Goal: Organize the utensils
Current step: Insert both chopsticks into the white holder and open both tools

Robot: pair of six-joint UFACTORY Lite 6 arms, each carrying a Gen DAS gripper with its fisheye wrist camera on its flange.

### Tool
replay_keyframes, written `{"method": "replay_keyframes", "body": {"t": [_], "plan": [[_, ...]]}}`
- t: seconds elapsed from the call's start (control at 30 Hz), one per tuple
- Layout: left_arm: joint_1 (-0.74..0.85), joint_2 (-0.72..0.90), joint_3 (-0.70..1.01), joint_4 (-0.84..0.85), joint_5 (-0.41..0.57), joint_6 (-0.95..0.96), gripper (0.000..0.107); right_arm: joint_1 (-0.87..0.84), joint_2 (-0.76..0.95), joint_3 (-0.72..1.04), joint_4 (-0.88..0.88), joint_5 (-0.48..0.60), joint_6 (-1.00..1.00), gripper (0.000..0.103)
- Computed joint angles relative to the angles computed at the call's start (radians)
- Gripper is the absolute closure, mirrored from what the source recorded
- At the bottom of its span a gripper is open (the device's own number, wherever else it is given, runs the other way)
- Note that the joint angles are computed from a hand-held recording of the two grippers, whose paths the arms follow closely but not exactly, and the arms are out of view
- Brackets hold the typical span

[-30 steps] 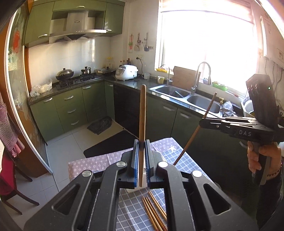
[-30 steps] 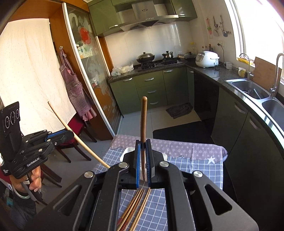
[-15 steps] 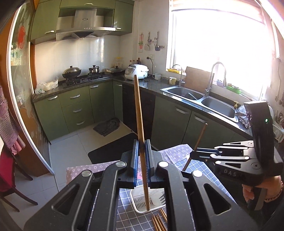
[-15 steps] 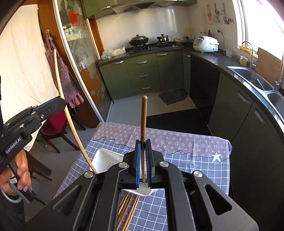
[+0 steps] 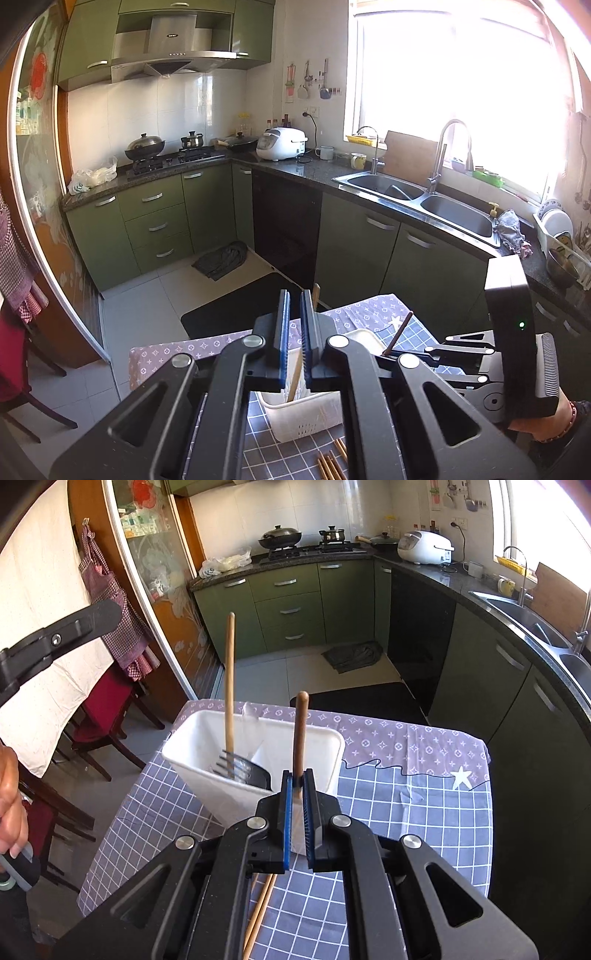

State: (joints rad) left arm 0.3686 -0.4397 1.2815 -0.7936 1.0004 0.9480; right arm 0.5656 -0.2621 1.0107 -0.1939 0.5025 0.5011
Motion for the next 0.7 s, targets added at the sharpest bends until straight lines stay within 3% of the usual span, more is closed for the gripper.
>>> {"method": "replay_keyframes", "body": {"t": [0.27, 0.7], "plan": [[-0.005, -0.017, -0.066, 0.025, -0.018, 0.014, 0.101, 0.01, 0.0, 0.007, 0.014, 0.041, -0.017, 0.097], [0.035, -0.058, -0.111, 0.021, 0.036, 0.049, 0.101, 0.071, -0.06, -0.036, -0.054, 0.089, 0.074, 0.096]]}}
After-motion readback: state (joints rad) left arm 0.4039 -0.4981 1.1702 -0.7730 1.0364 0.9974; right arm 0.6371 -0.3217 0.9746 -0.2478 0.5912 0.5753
